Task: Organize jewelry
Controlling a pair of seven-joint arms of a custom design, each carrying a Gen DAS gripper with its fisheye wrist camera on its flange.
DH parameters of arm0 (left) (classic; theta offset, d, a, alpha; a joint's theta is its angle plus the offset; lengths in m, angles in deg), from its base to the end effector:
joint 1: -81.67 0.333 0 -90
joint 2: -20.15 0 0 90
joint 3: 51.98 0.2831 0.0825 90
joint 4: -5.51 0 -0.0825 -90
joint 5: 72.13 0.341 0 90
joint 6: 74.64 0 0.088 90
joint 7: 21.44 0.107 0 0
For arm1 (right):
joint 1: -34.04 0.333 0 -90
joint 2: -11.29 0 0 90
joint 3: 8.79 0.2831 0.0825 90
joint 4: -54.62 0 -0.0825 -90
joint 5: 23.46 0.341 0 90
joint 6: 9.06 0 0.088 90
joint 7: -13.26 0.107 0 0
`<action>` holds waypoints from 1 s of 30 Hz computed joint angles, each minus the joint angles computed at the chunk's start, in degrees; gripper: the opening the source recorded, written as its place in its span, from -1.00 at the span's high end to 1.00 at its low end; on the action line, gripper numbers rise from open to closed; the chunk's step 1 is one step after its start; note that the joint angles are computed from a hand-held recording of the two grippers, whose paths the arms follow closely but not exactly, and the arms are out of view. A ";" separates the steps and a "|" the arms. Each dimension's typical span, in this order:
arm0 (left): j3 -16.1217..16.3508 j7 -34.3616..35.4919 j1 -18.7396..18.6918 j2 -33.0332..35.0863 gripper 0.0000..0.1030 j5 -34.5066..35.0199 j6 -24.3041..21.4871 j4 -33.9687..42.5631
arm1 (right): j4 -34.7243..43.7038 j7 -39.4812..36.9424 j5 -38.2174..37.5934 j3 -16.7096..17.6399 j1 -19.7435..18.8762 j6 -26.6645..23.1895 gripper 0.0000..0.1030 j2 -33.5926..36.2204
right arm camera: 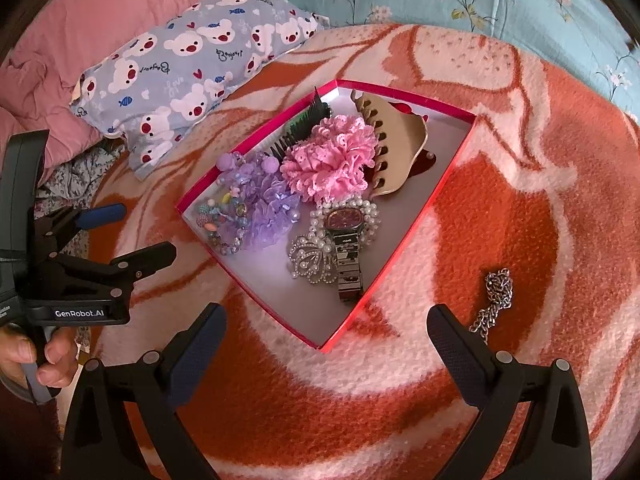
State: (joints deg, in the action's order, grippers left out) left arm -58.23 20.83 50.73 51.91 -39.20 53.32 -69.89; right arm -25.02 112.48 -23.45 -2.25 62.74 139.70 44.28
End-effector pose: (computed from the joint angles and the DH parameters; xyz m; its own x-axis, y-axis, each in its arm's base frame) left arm 0.5705 -0.3901 0.4451 -0.0310 -0.9936 -0.1082 -0.8387 0.0847 -0.5380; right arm 0.5857 0.3901 0.4378 0.4435 -0.8826 -0.1560 -0.7683 -0.2847 -0.5733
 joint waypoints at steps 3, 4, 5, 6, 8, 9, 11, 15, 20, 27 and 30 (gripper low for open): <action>0.02 -0.03 0.13 0.19 -0.96 -0.24 -0.10 0.17 | 0.04 0.05 -0.11 -0.10 0.07 -0.10 -0.97 0.04; 0.00 0.01 0.18 0.23 -0.96 -0.37 -0.11 0.19 | 0.16 0.09 -0.09 -0.12 0.07 -0.26 -0.97 0.11; -0.03 0.10 0.26 0.30 -0.96 -0.51 -0.07 0.24 | 0.40 0.14 -0.02 -0.12 0.03 -0.45 -0.97 0.28; -0.01 0.07 0.29 0.30 -0.96 -0.56 0.04 0.17 | 0.56 0.22 0.06 -0.11 0.01 -0.53 -0.97 0.43; -0.02 -0.05 0.33 0.26 -0.96 -0.71 0.17 -0.04 | 0.78 0.44 0.12 -0.16 0.05 -0.55 -0.97 0.67; -0.05 0.01 0.45 0.29 -0.96 -0.88 0.27 -0.09 | 0.85 0.53 0.17 -0.17 0.04 -0.57 -0.97 0.76; -0.11 -0.08 0.73 0.14 -0.96 -1.27 0.75 -0.54 | 1.21 0.73 0.26 -0.19 0.01 -0.87 -0.97 0.97; -0.24 -0.87 1.47 -0.85 -0.96 -2.13 2.41 -2.33 | 1.21 1.14 0.43 -0.25 -0.09 -0.81 -0.97 1.01; -0.40 -0.92 1.49 -1.37 -0.96 -2.08 3.05 -2.65 | 1.41 1.39 0.81 -0.15 -0.37 -1.16 -0.97 1.02; -1.10 -1.04 2.03 -2.83 -0.96 -3.59 4.80 -3.39 | 2.64 2.93 2.15 0.04 -0.85 -4.00 -0.97 0.40; -1.59 -2.82 3.19 -4.42 -0.96 -5.68 8.03 -5.89 | 2.62 3.42 5.00 1.18 -2.17 -4.53 -0.97 -0.20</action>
